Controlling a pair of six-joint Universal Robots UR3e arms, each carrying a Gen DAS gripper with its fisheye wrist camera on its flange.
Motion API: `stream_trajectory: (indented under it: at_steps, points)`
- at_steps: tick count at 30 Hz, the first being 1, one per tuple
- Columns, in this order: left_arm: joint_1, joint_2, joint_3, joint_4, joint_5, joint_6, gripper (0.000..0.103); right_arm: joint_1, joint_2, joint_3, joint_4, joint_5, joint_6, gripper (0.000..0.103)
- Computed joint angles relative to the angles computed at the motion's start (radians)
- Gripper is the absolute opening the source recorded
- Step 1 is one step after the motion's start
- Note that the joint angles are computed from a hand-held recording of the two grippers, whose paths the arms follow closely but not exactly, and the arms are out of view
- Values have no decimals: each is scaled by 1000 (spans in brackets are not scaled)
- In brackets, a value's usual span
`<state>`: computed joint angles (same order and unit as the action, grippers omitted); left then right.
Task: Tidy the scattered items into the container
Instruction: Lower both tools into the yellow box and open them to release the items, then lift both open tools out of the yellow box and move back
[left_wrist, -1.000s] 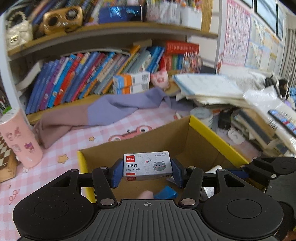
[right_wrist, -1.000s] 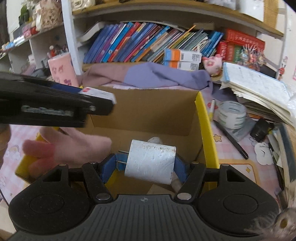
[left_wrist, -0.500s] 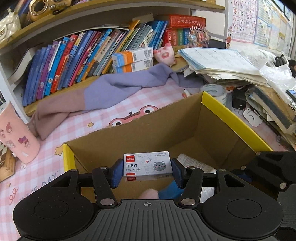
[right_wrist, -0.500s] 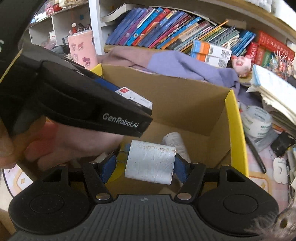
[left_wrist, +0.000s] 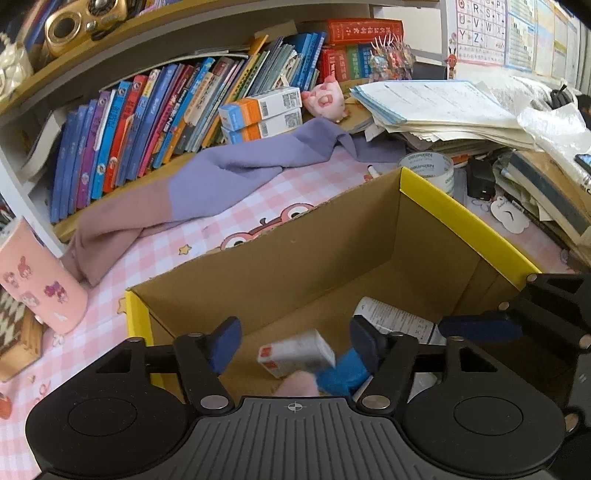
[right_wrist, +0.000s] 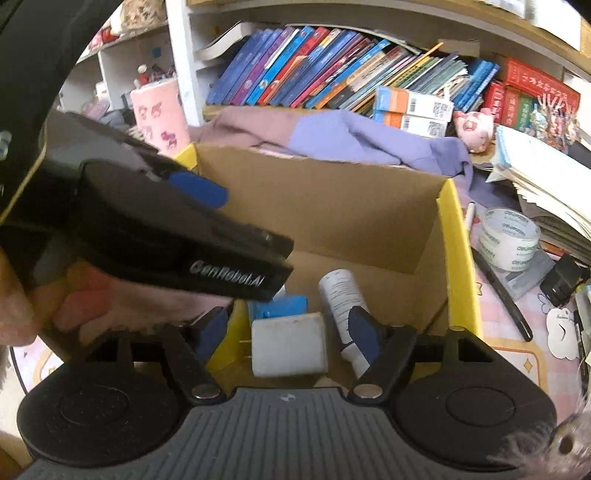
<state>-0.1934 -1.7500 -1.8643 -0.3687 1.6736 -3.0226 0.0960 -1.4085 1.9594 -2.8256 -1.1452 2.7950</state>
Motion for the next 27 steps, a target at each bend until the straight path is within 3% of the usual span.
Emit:
stream_trajectory:
  at_steps: [4,14,27]
  points:
    - [-15,28,-28,20,19,-26,78,-15,-37,41,-20,24,-17,71]
    - [-47,169,-144,100,88,-129,86,-43,-135,138,-83,38,-10,71]
    - [-74,459,-375,207,231,-205,94,-9,-316,306,-283,-76,111,71]
